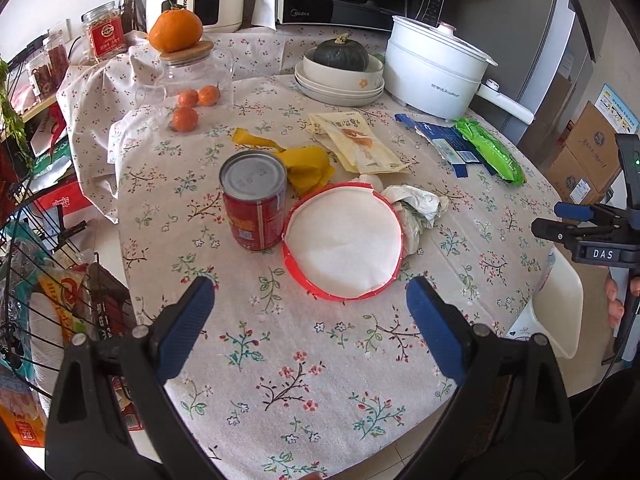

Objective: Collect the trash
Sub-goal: 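Move both tools back over the table toward the remaining items, then grasp the red-rimmed white lid with the left tool while the right tool grasps crumpled white paper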

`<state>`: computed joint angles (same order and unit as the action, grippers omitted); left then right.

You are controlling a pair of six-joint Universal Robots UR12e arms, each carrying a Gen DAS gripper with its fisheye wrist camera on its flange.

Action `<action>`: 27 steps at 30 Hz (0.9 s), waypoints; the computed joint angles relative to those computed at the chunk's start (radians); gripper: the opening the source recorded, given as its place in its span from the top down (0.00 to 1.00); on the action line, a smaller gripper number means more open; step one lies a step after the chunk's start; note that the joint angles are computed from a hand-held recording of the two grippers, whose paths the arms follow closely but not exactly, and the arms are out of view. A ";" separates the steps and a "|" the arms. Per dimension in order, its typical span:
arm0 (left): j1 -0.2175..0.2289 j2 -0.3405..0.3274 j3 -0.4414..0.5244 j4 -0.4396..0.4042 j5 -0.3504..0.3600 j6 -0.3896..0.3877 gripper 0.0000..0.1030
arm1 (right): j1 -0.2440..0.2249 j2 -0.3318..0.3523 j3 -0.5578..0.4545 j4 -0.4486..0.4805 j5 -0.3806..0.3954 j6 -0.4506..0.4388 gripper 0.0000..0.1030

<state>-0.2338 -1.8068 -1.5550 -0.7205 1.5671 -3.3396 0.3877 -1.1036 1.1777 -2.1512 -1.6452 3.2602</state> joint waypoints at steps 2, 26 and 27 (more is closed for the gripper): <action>0.011 -0.008 0.003 -0.010 -0.019 -0.028 0.06 | 0.006 0.015 -0.019 0.010 -0.002 -0.005 0.17; -0.011 -0.116 0.111 -0.184 0.011 -0.182 0.96 | 0.023 0.080 -0.103 0.055 0.013 0.023 0.17; -0.012 -0.112 0.108 -0.178 0.008 -0.174 0.97 | 0.022 0.078 -0.101 0.055 0.013 0.025 0.17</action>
